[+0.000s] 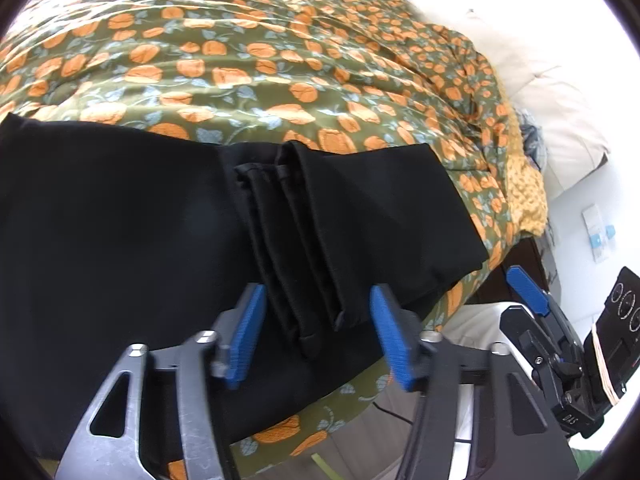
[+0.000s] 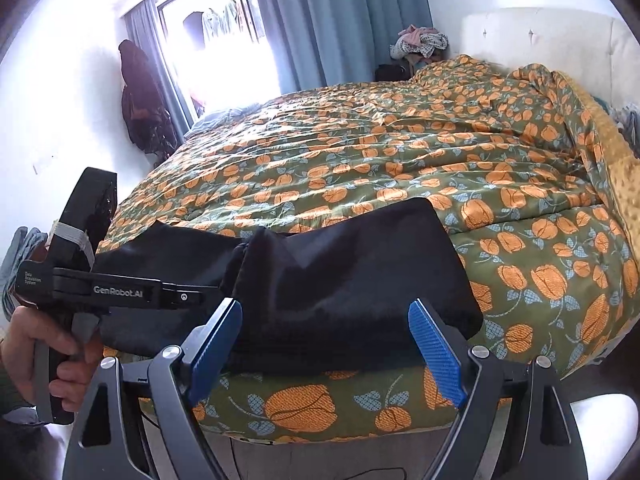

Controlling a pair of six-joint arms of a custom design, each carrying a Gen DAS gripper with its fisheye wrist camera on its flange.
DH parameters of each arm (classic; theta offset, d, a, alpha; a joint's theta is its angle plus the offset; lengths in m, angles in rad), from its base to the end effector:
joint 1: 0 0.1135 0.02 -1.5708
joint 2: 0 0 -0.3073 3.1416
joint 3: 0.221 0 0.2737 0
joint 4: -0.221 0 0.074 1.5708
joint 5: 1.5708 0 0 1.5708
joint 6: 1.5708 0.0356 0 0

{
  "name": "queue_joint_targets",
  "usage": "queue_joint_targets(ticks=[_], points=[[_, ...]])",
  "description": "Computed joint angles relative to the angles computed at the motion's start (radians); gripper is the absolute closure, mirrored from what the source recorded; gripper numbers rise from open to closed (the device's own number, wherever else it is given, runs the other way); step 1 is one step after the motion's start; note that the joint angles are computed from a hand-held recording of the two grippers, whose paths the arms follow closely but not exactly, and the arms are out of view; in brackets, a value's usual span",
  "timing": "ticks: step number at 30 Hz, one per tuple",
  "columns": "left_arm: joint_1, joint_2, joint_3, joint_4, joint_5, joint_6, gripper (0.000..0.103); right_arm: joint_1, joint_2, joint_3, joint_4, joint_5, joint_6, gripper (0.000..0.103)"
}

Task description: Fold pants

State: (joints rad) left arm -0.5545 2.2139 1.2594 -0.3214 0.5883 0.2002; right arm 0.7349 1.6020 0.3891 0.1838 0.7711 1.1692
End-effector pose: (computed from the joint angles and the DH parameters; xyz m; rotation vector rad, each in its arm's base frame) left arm 0.3617 -0.2473 0.0770 1.1563 2.5733 -0.9142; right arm 0.1878 0.1362 0.1063 0.7221 2.1126 -0.0204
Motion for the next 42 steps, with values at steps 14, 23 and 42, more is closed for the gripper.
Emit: queue_joint_targets(ticks=[14, 23, 42], points=[[-0.064, 0.113, 0.173, -0.157, -0.061, -0.050, 0.093, 0.003, 0.009, 0.014, -0.008, -0.006, -0.001, 0.018], [-0.040, 0.107, 0.190, -0.198, -0.050, -0.049, 0.034, 0.005, -0.002, 0.001, -0.010, 0.006, 0.028, 0.018], [0.065, -0.054, 0.089, -0.125, -0.001, 0.007, 0.095, 0.009, -0.048, -0.029, -0.053, 0.055, 0.116, 0.018]])
